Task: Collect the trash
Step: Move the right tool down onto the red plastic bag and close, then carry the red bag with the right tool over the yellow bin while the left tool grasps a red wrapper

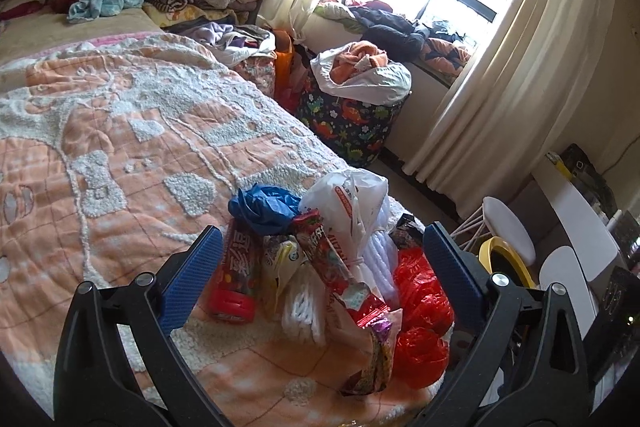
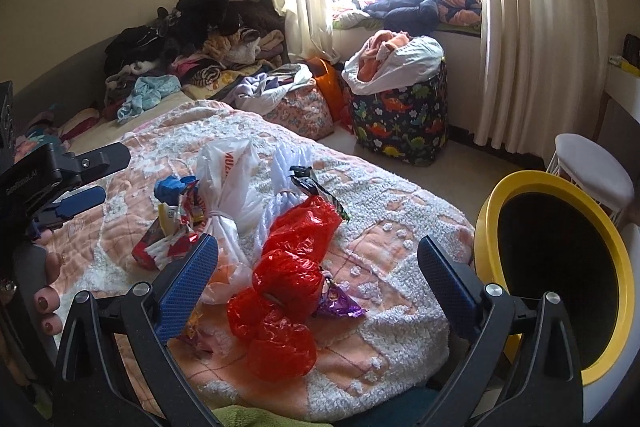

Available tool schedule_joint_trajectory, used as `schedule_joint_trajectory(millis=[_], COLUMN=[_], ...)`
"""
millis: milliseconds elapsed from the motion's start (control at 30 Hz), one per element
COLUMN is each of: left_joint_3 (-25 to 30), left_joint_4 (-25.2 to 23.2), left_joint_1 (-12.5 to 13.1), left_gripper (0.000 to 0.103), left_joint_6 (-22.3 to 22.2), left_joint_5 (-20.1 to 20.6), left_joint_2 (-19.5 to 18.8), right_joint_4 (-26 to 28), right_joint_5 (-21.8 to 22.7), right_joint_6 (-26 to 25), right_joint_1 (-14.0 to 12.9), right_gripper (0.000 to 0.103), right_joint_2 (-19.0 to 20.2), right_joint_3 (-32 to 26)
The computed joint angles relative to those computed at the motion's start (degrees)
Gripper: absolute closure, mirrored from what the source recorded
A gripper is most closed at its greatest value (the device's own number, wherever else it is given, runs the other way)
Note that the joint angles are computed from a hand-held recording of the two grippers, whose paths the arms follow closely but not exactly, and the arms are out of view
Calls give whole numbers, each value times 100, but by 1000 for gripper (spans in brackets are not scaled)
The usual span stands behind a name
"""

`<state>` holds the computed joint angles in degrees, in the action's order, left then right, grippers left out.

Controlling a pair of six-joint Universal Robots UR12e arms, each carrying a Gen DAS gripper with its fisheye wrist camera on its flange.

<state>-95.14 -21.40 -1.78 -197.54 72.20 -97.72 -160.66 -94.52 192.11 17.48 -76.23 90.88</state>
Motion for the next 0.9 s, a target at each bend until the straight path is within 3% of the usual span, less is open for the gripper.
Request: schedule_joint_trajectory(millis=[133, 333, 400, 467, 533, 667, 800, 900], left_joint_3=[120, 272, 300, 324, 346, 365, 392, 417], left_joint_4=[-284, -723, -823, -923, -1017, -1100, -1169, -1243], left_joint_1=[-38, -41, -31, -16, -8, 1, 30, 47], left_gripper=[11, 30, 31, 41, 44, 49, 60, 80], left_joint_6=[96, 80, -20, -123, -213, -379, -524, -616], left_joint_5=[-134, -477, -579, -667, -734, -794, -896, -910], left_joint_2=[-109, -255, -296, -329, -360, -390, -419, -435], right_joint_4=[321, 541, 635, 717, 727, 708, 511, 327], right_joint_5=[437, 840, 967, 1048, 1152, 1275, 1409, 1529], right_joint_6=[133, -85, -137, -167, -201, -276, -262, -199], right_joint_1=[-134, -195, -204, -197, -202, -204, -229, -262], right_gripper=[6, 17, 25, 32, 42, 68, 75, 76], right_joint_2=[86, 199, 229, 259, 273, 274, 233, 175], right_joint_3=[-95, -213, -248, -285, -286, -273, -180, -88])
